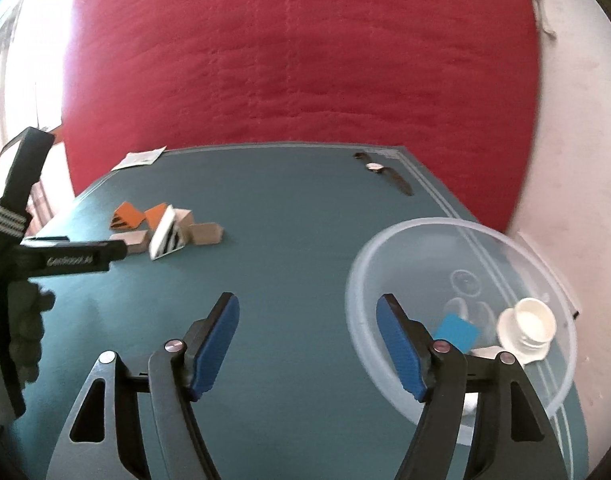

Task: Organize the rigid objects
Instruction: 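Grasp the brown rectangular block with the left gripper while the right approaches the striped block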

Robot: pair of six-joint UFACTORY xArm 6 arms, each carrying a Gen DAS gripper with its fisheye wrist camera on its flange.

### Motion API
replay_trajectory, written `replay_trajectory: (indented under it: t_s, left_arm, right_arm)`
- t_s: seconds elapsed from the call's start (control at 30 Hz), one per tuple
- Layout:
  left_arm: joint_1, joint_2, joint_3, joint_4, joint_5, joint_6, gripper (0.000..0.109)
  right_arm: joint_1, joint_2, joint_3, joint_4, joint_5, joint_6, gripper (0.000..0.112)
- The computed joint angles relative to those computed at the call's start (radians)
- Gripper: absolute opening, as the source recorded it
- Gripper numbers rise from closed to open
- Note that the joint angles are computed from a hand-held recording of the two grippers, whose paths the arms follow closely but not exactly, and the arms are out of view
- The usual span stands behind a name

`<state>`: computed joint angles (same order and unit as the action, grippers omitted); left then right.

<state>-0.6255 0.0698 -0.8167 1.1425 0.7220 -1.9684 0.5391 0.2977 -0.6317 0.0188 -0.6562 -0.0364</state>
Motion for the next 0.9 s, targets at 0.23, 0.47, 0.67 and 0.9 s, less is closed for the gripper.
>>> replay_trajectory:
  t_s: [0.23,0.47,0.67,0.9]
  left_arm:
    - [0.038,0.025,-0.016,-0.025,0.011,0.013,0.101]
    - [0.059,0.068,-0.06,-0.035,-0.003,0.048,0.101]
    - [0.081,0.105,-0.094,-0.053,-0.011,0.074,0.101]
    - [0.106,0.113,-0.092,-0.05,-0.051,0.076,0.101]
  right_arm:
    - [0.016,0.012,-0.006,-0.055,0.017,0.016,0.072]
    - [0.021,0.019,-0.011,-0.081,0.034,0.024,0.072]
    - [0.023,0.02,-0.015,-0.084,0.051,0.028,0.072]
    - [0.025,0.016,-0.019,-0.095,0.073,0.037,0.072]
